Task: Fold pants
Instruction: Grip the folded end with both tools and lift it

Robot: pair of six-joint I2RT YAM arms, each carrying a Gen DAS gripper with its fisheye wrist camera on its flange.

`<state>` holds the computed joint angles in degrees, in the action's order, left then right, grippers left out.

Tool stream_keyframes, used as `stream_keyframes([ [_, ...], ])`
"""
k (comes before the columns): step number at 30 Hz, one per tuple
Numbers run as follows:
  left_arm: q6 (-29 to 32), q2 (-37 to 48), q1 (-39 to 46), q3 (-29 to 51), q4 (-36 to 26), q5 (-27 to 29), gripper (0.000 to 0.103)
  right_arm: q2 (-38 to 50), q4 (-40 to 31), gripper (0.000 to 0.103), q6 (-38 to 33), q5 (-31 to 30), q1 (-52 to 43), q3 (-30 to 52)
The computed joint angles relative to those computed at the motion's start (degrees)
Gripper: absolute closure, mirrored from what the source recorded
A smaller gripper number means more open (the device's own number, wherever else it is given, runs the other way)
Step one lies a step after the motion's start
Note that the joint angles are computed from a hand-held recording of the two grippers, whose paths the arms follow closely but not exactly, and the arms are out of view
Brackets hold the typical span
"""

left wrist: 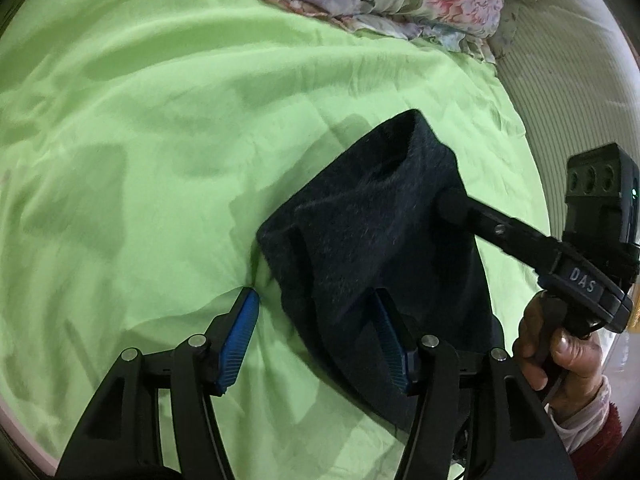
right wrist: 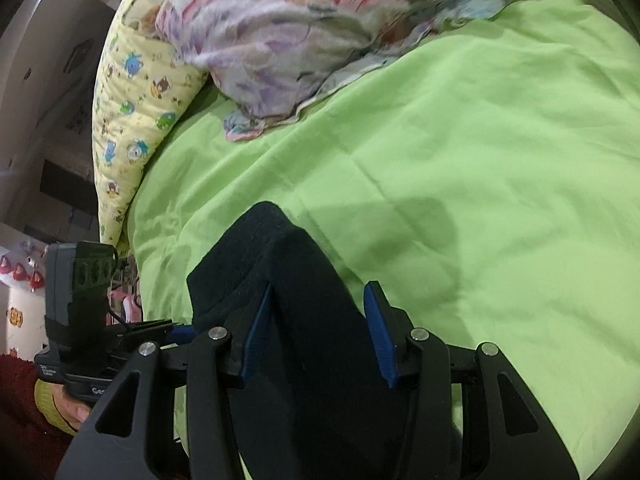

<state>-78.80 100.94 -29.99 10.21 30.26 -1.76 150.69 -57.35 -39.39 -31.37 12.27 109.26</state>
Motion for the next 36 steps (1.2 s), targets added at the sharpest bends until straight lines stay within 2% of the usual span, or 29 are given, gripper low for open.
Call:
stream_keyframes([
  [1,-0.3,-0.9,-0.8,-0.5,-0.4,-0.8,0.057,0.3,-0.4,0.057,-0.4,0.0,0.2,0.2],
  [2,0.4,-0.3,-0.8,-0.5,0.8,-0.8,0.069,0.1,-0.2,0.066,-0.9,-0.2,0.3,-0.2],
  [5,1.6,-0.3,0.1,-0.6,2.5,0.2,0.080,-1.8,0.9,0.080,-1.8,-0.3,0.0,-2.7],
  [8,2.6,-4.5,0.0,0.0,-0.2,0.1,0.086,-4.2,1.0,0.084,-3.6,-1.7,-1.3,-5.1],
  [14,5.9,-18.9,-4.8,5.2,-15.4,-3.7,0.088,-10.1,-0.9,0.085,-6.0,-6.3,-6.6,-8.3],
  [20,9.3,-22.4,-11.7,13.5,-22.7,-6.5,0.088,-16.4,-4.8,0.086,-10.0,-11.2,-15.0,-11.4],
  [26,12.1,-19.0,-16.9,22.2,-24.9,-7.5,0.088,-21.3,-8.3,0.086,-13.3,-15.0,-24.0,-14.0],
  [36,15.6,-7.8,-26.9,37.7,-28.8,-8.0,0.088,-24.5,-12.8,0.086,-19.4,-16.8,-37.5,-16.7],
])
